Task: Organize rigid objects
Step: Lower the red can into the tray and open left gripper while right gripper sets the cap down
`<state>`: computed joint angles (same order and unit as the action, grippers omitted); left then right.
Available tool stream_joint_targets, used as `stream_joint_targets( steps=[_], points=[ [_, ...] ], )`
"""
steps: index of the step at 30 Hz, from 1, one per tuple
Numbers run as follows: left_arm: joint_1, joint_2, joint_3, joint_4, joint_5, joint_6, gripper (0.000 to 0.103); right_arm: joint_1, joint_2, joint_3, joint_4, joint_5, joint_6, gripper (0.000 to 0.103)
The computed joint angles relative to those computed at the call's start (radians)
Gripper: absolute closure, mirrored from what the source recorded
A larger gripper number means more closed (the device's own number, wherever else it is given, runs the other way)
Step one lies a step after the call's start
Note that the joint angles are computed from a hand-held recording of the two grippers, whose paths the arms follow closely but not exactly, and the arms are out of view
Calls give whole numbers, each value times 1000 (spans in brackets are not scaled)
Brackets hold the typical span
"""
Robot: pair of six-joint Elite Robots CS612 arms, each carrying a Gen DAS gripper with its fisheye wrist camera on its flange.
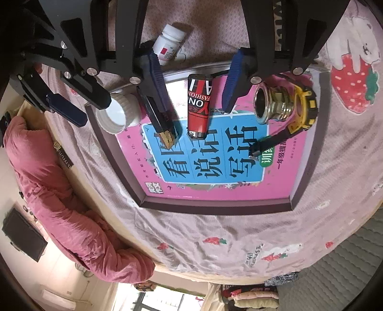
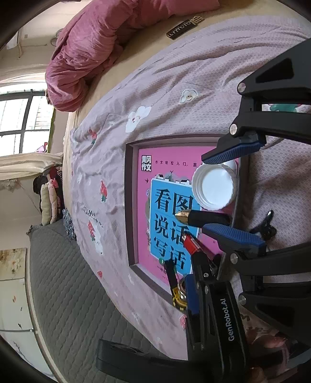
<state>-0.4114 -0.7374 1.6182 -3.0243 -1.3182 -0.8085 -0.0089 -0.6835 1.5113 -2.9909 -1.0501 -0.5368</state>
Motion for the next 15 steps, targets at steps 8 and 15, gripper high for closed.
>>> stream_joint_targets(
  steps=[8, 15],
  points=[
    [-9, -26, 31, -11, 16, 3, 50, -7, -20, 31, -31, 23, -14, 52],
    [-16, -47, 60, -22, 22, 9, 50, -16, -35, 57, -40, 42, -48, 51]
  ],
)
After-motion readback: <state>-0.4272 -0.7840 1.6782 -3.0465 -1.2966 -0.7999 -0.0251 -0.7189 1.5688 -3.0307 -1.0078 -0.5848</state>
